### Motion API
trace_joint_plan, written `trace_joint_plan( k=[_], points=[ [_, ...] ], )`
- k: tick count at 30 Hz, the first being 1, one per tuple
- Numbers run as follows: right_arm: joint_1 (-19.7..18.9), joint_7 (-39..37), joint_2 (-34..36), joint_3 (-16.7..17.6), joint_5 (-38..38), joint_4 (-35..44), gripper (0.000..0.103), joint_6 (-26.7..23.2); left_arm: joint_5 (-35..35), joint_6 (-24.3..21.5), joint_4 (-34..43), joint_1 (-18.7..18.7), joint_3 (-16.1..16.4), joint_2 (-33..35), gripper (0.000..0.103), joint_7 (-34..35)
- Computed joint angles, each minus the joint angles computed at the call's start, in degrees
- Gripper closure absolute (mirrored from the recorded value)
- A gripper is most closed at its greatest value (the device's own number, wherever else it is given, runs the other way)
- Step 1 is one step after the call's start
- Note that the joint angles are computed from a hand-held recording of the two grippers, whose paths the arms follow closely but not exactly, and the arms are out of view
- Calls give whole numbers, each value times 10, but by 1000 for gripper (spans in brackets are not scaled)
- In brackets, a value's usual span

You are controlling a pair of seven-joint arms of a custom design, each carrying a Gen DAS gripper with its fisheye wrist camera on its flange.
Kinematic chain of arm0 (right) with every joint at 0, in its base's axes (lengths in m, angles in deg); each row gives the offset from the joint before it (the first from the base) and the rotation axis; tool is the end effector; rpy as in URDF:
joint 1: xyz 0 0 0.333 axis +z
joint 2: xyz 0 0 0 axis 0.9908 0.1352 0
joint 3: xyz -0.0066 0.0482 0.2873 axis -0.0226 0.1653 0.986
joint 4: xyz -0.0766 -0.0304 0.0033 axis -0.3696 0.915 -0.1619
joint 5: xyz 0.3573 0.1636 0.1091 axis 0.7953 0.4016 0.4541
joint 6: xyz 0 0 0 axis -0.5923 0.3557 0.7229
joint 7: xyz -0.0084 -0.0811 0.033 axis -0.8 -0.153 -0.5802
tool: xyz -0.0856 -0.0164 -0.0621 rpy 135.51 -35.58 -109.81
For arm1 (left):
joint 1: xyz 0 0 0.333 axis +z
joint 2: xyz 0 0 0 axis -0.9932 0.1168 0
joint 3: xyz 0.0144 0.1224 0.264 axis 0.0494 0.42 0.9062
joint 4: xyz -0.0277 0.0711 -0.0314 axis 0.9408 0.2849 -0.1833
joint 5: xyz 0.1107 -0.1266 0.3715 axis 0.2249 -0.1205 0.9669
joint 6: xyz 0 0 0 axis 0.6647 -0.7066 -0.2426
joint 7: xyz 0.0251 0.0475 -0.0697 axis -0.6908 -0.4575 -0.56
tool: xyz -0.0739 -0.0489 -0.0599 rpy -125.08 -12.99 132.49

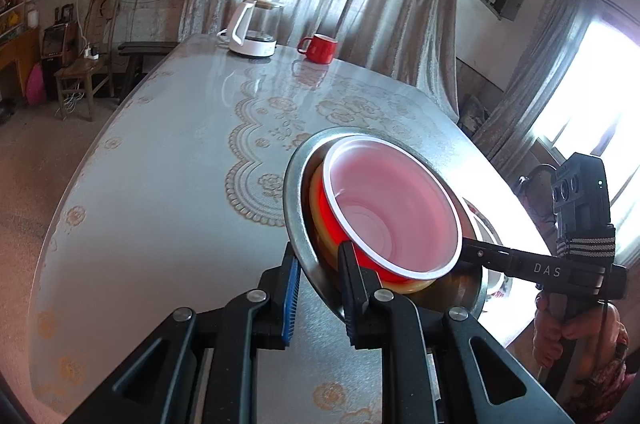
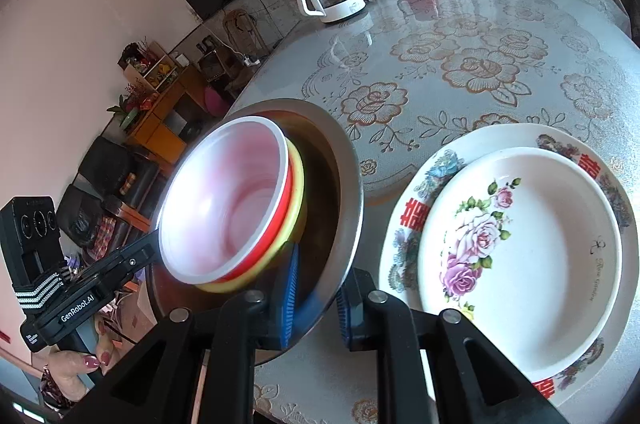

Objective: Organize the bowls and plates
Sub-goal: 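Lift the nested bowls and carry them over the plate stack, then lower the steel bowl onto the plates and open the right gripper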

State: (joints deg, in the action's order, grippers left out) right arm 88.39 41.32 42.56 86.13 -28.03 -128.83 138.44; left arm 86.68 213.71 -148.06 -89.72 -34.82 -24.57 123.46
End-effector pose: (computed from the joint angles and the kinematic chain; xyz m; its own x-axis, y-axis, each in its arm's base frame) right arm 0.7287 0.2035 0.4806 0.5583 -0.6947 -0.4535 -0.7953 -0.2925 -0.5310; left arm 0.5888 -0.1871 0.5179 0.1722 -0.9262 0.3354 -0.6249 -0.3659 -0.6897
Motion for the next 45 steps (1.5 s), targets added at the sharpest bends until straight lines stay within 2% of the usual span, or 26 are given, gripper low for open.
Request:
trace_joint_plan(
  k=[14,20,27,37,45],
  points=[
    [-38,0,-28,-16,20,-21,87,35,-62,-9,154,-39,2,113,84,111],
    [-53,16,-33,-27,17,-25,87,48,-112,-31,246,-58,-3,181,84,180],
    [-70,34,-37,-36,9,-34,87,52,-154,-57,323,-78,-6,242,84,230],
    [-79,62,-17,-41,-15,-20,87,29,-171,-78,350,-98,6,274,84,232],
    [-79,83,2,-42,-33,-2,87,15,-186,-91,365,-95,0,293,83,239]
  ],
)
